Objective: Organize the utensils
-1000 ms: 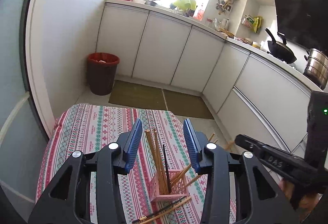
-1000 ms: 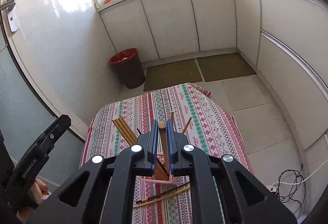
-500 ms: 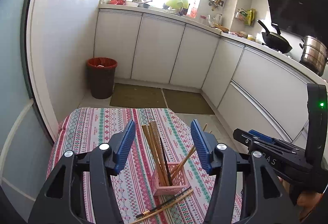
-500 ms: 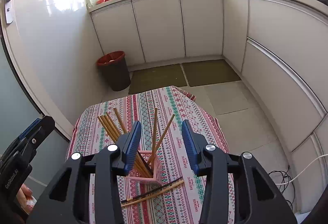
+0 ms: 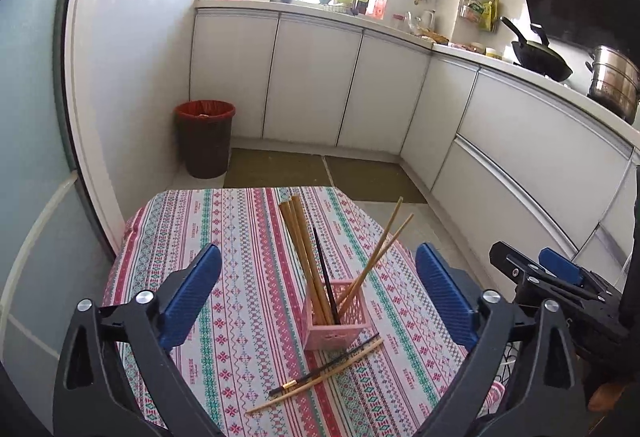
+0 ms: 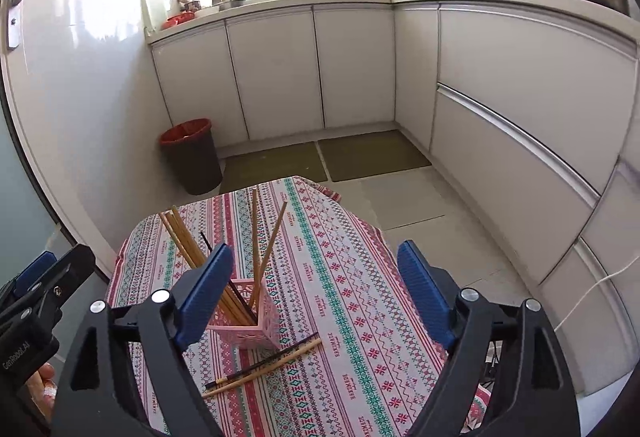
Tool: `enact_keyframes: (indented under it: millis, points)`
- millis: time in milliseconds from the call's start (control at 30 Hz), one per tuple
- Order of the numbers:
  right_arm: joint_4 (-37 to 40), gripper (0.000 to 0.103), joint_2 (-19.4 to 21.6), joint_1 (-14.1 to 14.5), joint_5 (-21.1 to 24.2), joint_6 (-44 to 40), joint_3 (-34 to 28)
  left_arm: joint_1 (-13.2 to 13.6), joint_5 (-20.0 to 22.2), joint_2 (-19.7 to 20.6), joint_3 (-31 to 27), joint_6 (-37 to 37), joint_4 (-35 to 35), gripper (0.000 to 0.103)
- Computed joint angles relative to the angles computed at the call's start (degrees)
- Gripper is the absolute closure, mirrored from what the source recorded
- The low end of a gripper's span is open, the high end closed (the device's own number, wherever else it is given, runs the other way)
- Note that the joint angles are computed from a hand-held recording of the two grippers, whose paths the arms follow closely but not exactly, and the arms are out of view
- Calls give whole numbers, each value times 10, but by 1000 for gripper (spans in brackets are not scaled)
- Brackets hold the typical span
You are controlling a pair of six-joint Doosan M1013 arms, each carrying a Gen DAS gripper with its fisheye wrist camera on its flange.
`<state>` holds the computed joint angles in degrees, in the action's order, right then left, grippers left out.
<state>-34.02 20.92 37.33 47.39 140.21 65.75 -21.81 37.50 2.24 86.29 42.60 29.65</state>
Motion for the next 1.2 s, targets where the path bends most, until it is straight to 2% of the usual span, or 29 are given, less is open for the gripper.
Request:
enact_keyframes:
  millis: [233, 333, 433, 533, 633, 700, 767, 833, 933, 1067, 1200]
  points:
    - [21, 7, -25, -10, -12, 25, 57, -10, 42, 12, -4, 60, -36, 7]
    - [64, 7, -35, -26, -11, 31, 87, -10, 69, 25, -11, 109, -74, 7]
    - [105, 7, -38, -43, 6, 36, 111, -7, 100, 43, -22, 180, -135, 7]
    - [141, 7, -43, -62, 10, 47, 138, 4, 137, 66, -37, 284, -245, 7]
    - [203, 7, -49, -84, -8, 31, 167, 8, 175, 90, -53, 374, -333, 7]
    - [228, 7, -53, -93, -20, 24, 184, 3, 193, 108, -65, 409, -357, 7]
    - [267, 7, -59, -105, -34, 12, 198, -5, 203, 123, -75, 437, -368, 8]
    - [324, 7, -69, -119, -75, -8, 216, -12, 209, 137, -86, 460, -371, 8]
    - [349, 7, -76, -129, -97, -5, 231, -22, 219, 161, -104, 489, -364, 11]
    - [373, 7, -79, -141, -106, 9, 239, -27, 235, 190, -122, 517, -351, 24]
    - [432, 7, -76, -154, -111, -15, 245, -24, 260, 219, -150, 501, -332, 34]
